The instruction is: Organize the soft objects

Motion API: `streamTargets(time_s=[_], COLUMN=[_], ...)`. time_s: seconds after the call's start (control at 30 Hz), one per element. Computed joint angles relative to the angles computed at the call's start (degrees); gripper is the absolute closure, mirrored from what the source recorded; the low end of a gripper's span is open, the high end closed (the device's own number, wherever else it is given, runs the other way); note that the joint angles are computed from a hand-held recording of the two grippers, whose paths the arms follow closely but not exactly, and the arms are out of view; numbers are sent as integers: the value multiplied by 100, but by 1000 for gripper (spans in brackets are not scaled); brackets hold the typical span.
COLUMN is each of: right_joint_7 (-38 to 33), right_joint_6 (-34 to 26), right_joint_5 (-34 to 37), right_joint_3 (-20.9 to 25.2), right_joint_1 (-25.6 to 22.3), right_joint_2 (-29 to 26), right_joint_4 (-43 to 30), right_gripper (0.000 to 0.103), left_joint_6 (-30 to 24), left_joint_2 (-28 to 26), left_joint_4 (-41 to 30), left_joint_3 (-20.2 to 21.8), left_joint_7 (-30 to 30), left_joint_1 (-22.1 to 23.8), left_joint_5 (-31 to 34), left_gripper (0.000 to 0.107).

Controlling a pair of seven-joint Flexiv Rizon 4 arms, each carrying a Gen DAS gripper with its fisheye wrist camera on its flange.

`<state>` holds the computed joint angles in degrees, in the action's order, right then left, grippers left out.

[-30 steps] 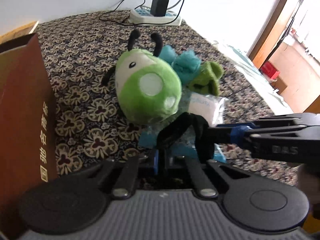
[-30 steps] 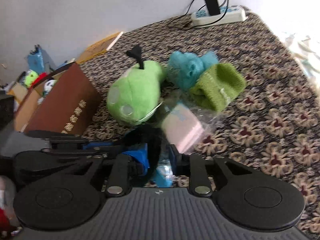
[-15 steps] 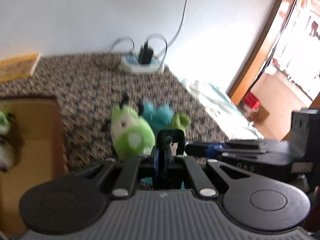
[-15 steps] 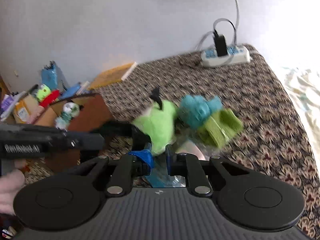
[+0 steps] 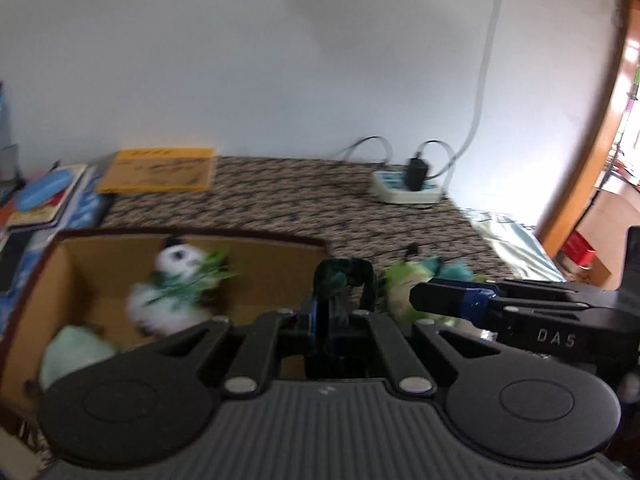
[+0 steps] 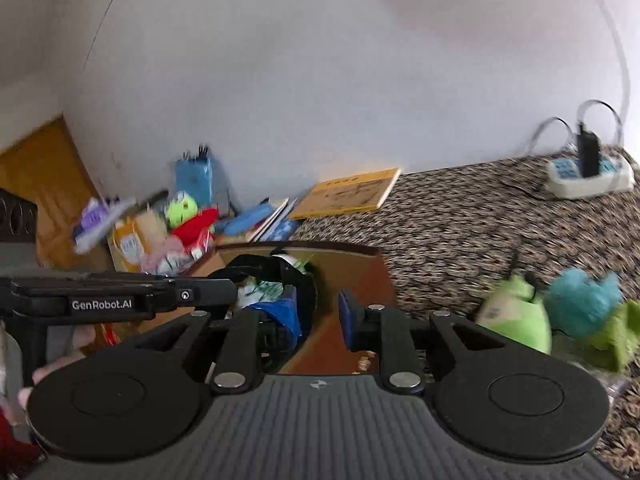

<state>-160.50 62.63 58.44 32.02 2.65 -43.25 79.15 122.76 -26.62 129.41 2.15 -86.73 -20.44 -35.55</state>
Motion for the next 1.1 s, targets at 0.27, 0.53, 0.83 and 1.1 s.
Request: streamTargets(time_s=[0.27,0.53,0.83,1.1], right_joint_7=[601,1197,1748,2614], right_joint_6=[546,1325,2467,2972], right_joint_5=[-539,-784,-1271,-1577], right_joint_3=[75,340,534,506], right_joint_1=[626,775,989,1018], right_joint_2=[-55,-248,-237,-103], right_joint_4=[191,276,580,811], right_gripper=[95,103,103,103], left_joint_6=[-361,-158,-124,-16], left_joint_2=[161,289,602,646], left_joint_4=[604,960,1057,831], left_joint_3=[-200,-310,-462,-595], left_joint_7=[-635,-1234,-1421,-1508], left_joint_1=[1046,1966,2618,2759], left_joint_5=[1000,2414,3449,3883], left_gripper=[105,53,53,52])
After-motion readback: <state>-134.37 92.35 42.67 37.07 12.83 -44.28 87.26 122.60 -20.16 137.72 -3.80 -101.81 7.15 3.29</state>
